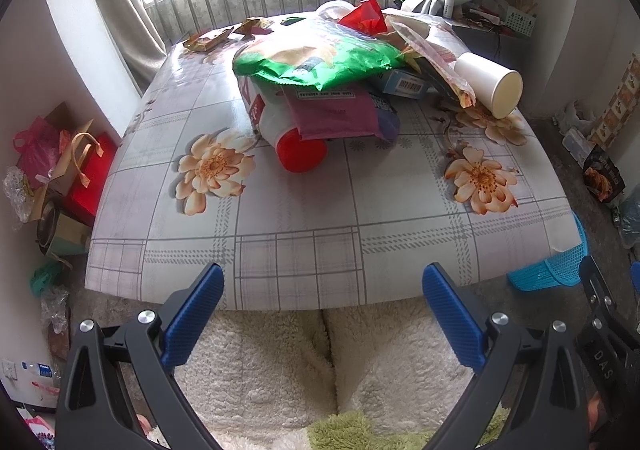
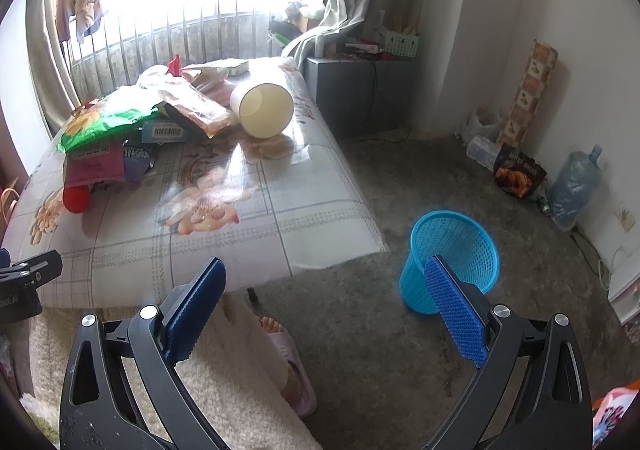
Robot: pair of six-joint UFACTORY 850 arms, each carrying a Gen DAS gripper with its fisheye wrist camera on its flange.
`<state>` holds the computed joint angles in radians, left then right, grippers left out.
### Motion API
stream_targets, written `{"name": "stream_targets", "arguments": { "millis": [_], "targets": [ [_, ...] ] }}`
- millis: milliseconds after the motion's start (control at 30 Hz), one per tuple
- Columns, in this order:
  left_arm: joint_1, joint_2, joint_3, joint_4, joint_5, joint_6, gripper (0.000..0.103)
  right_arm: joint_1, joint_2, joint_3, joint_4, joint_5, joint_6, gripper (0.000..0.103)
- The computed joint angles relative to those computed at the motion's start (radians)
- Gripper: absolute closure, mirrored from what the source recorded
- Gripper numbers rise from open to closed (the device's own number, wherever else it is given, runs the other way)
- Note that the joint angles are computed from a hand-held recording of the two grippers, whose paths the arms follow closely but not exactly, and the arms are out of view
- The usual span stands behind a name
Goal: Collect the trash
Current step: 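Grasp the white paper cup with the right tool while the left tool grasps a clear plastic strip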
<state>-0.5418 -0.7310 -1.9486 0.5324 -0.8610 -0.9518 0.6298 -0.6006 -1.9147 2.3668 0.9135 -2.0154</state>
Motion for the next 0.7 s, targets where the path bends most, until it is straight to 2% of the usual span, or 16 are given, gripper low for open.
{"name": "stream_targets", "arguments": {
  "millis": [67,200,267,333,400,433,533,600,700],
  "targets": [
    [0.011,-0.027,-0.043,-0.015,0.008,0.025,0.006,-0.004,-0.014,-0.023,-0.011,-0.002,0.005,0.008],
    [0.028,-0.005,-0.028,0.013,0.098,0.022,0.006,-0.019,-0.044,-0.071,-0.062,-0.021,0.028,0.008],
    [0.041,0.027,0.015,0.034,0.204,0.014,0.006,-0.027,-0.063,-0.1,-0.094,-0.03,0.044,0.008],
    [0.066,0.061,0.063,-0.001,0.363,0.063,0.006,-0.045,-0.082,-0.129,-0.1,-0.057,0.047,0.008],
    [0.096,0.069,0.068,-0.179,0.491,0.236,0.006,-0.074,-0.078,-0.127,-0.071,-0.142,0.035,0.008],
    [0.105,0.06,0.048,-0.284,0.507,0.331,0.006,-0.084,-0.076,-0.124,-0.062,-0.171,0.041,0.008],
    [0.122,-0.003,-0.072,-0.559,0.474,0.576,0.006,-0.12,-0.103,-0.167,-0.018,-0.231,0.025,0.008],
    [0.127,-0.078,-0.207,-0.565,0.408,0.575,0.006,-0.149,-0.145,-0.242,0.094,-0.254,-0.085,0.008],
    [0.12,-0.167,-0.362,-0.494,0.385,0.543,0.006,-0.195,-0.223,-0.372,0.329,-0.273,-0.278,0.008]
  ]
}}
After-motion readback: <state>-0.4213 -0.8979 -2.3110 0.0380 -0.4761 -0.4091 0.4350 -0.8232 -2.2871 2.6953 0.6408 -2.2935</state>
